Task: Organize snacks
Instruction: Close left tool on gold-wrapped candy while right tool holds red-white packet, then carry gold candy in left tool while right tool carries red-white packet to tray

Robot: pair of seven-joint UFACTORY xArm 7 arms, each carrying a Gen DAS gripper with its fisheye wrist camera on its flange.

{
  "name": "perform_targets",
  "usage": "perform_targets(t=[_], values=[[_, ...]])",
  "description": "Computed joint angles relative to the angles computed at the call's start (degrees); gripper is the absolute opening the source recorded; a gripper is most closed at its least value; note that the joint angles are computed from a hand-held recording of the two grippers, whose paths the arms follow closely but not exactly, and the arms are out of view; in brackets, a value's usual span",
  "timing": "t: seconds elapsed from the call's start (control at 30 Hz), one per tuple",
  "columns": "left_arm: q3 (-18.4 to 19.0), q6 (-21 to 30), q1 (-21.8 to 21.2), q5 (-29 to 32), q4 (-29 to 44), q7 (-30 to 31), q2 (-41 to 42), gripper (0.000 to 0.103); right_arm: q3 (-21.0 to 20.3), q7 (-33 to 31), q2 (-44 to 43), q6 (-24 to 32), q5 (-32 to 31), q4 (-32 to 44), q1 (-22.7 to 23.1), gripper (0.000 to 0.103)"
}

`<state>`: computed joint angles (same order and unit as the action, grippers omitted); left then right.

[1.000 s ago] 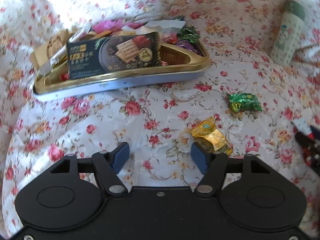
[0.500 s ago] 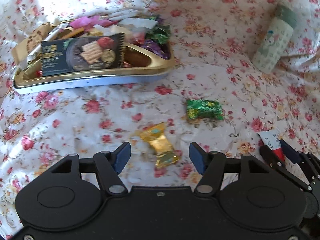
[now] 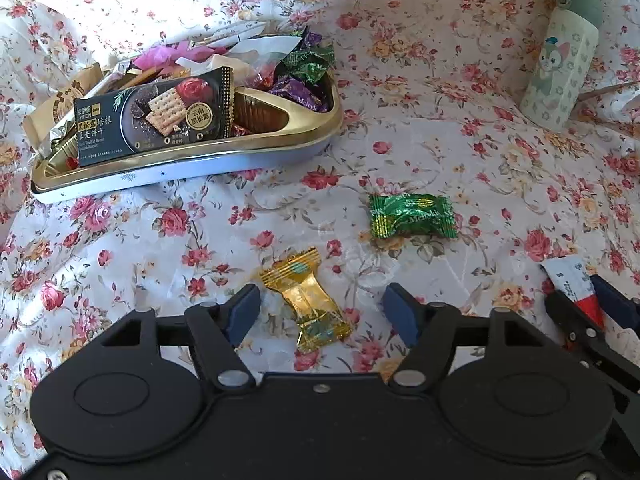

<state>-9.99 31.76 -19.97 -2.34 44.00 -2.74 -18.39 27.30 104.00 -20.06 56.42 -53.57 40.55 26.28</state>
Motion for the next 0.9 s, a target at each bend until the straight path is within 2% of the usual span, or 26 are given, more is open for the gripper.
perform_targets(t=[0.07, 0.1, 0.17, 0.2, 0.23, 0.53, 0.7, 0.9], values=[[-0.1, -0.4, 0.0, 0.2, -0.2, -0.1, -0.2, 0.071, 0.0, 0.0, 0.0, 0.0, 0.0, 0.0, 0.0, 0.046], [0.4, -0.5, -0.4, -0.7, -0.4, 0.7, -0.3, 0.067, 0.0, 0.0, 0.0, 0.0, 0.0, 0.0, 0.0, 0.046], [0.6, -0.9, -0.6, -1.4, -0.8, 0.9, -1.0, 0.052, 0.0, 0.0, 0.0, 0.0, 0.0, 0.0, 0.0, 0.046], [0.6, -0.9, -0.5, -1.3, -0.9, 1.0, -1.3, 0.027, 0.0, 0.0, 0.0, 0.0, 0.0, 0.0, 0.0, 0.046], [1.0, -0.3, -0.7, -1.9, -0.7, 1.5, -1.5, 0.025, 0.0, 0.0, 0.0, 0.0, 0.0, 0.0, 0.1, 0.046], [4.4, 1.1, -0.8, -7.2, -3.6, 5.6, -8.4, 0.024, -0.1, 0.3, 0.0, -0.2, -0.2, -0.1, 0.0, 0.046], [5.5, 2.4, 0.4, -7.3, -7.1, 7.5, -15.2, 0.025, -0.1, 0.6, -0.2, -0.5, -0.2, -0.3, 0.0, 0.046], [6.1, 6.9, 1.8, -5.8, -11.4, 9.6, -25.0, 0.025, 0.0, 0.7, -0.1, -0.5, -0.2, -0.3, -0.1, 0.046]])
